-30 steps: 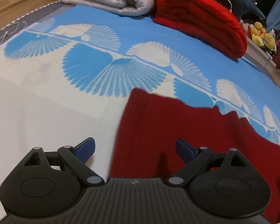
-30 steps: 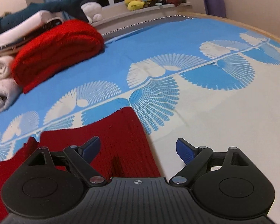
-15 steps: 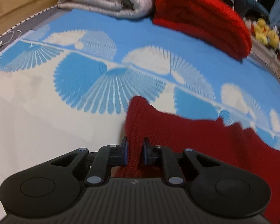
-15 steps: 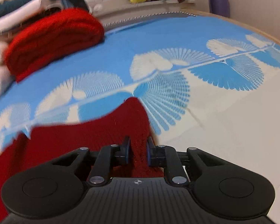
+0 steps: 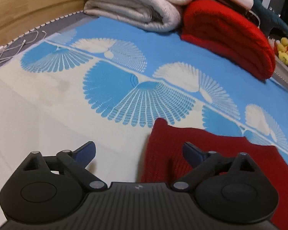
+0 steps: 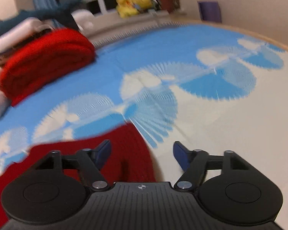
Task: Fold small clothes
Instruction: 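Lift the hem with both grippers and fold it up toward the collar, then open both grippers and withdraw them from the folded sweater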
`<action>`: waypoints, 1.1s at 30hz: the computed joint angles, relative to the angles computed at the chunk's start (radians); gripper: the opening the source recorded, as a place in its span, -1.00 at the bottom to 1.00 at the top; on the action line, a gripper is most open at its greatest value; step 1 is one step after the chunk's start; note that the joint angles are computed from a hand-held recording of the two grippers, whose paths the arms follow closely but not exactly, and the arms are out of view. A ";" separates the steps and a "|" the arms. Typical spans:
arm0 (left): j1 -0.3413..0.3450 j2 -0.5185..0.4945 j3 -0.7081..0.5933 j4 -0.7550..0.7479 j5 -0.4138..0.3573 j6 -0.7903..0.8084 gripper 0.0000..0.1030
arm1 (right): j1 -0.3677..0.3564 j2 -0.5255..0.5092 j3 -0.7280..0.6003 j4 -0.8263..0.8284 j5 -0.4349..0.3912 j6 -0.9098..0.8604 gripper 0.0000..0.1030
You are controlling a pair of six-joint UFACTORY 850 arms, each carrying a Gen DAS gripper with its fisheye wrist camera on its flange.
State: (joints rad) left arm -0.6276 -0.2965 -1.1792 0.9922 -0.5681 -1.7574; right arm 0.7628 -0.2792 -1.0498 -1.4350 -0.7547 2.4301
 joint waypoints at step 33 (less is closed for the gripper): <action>-0.387 0.301 0.298 -0.053 -0.291 0.053 1.00 | 0.412 0.212 0.214 0.173 -0.204 0.024 0.98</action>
